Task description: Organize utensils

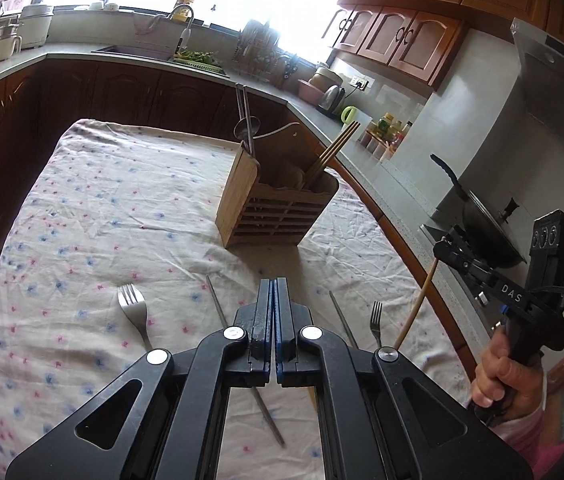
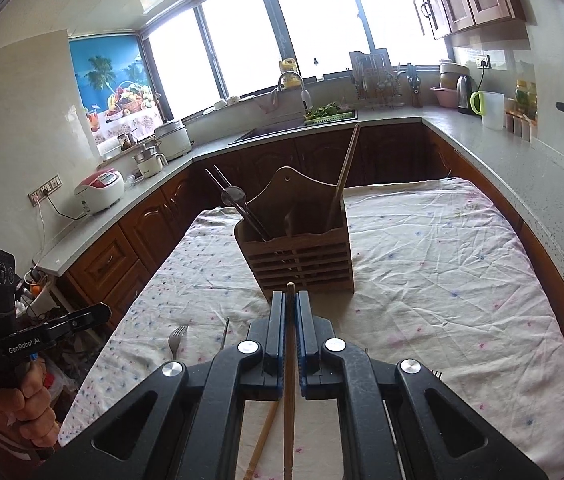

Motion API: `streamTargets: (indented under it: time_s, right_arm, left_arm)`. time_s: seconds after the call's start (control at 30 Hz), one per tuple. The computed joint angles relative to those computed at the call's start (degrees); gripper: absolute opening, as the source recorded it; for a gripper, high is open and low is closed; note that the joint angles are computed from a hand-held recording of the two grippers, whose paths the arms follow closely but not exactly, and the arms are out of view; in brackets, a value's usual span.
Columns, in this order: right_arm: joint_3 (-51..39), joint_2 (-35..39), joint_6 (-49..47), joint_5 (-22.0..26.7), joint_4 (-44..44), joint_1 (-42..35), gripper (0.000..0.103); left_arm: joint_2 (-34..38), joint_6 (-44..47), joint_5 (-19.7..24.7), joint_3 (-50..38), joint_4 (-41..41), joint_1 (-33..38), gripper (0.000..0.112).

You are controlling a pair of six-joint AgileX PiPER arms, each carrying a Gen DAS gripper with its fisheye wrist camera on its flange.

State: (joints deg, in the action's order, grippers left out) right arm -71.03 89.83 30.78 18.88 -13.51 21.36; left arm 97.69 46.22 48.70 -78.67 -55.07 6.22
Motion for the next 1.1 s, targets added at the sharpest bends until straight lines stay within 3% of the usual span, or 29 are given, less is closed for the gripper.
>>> streamTargets:
  time_s: [0.27,0.5,0.63,0.9,1.0,1.1]
  right_arm:
    - [1.0,-1.6,-2.3,-1.0,2.4,-0.8,0.005]
    - [1.7,-2.7,-4.2,-1.3,4.3,-2.0,0.005]
    - [2.8,-4.0,-5.7,-1.5,5.8,-3.3,0.005]
    - [5.4,-6.5,-12.6,-2.3,13.1,-7.1,0.005]
    - [6.3,-7.0,-17.4,-2.9,18.4,-8.7,0.005]
    - [7.2,-7.7,-20.7,-3.3,22.0,-9.9,0.005]
  left_arm:
    - [9.6,-11.3,-3.8,-6.3,12.0,-6.1,0.009]
    - [18.0,-17.5,-1.2,-15.3,17.9,-11.8,0.01]
    - [22.8,-22.5,0.9,-22.2,22.9,-16.6,0.023]
    - [33.0,-34.1,5.7,-36.4,38.9,-25.3,0.021]
    - [31.9,-34.8,1.9,-34.0,44.0,-27.4,0.009]
    - [31.7,-33.4,1.2,-33.5,43.4,-27.2,0.007]
